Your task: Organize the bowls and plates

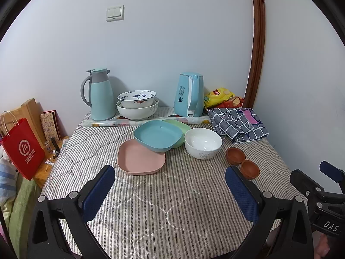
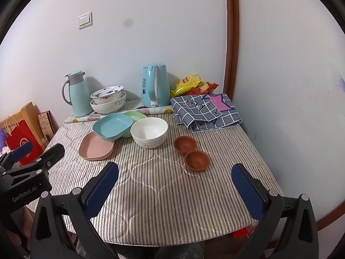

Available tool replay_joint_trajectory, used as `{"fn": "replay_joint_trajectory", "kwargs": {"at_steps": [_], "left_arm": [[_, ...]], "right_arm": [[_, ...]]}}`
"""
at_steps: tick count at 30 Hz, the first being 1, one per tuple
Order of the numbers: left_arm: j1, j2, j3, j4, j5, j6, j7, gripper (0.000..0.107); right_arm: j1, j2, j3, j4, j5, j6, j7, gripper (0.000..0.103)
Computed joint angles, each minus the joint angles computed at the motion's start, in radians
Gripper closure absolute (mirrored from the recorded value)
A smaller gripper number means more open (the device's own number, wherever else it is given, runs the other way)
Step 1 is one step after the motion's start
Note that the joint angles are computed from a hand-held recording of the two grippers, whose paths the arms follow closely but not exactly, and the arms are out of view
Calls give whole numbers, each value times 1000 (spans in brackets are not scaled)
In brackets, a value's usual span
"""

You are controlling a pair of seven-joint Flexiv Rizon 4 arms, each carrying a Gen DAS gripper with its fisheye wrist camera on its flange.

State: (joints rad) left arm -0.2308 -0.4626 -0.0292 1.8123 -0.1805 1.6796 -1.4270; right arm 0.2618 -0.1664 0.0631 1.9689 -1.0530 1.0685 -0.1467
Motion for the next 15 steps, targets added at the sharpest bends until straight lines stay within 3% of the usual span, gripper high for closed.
{"fn": "replay_joint_trajectory", "kwargs": {"at_steps": [15], "left_arm": [[-12,-6,28,-33,9,-44,-5,4]], "right_arm": [[5,-25,-7,-24,36,15,-22,0]]}}
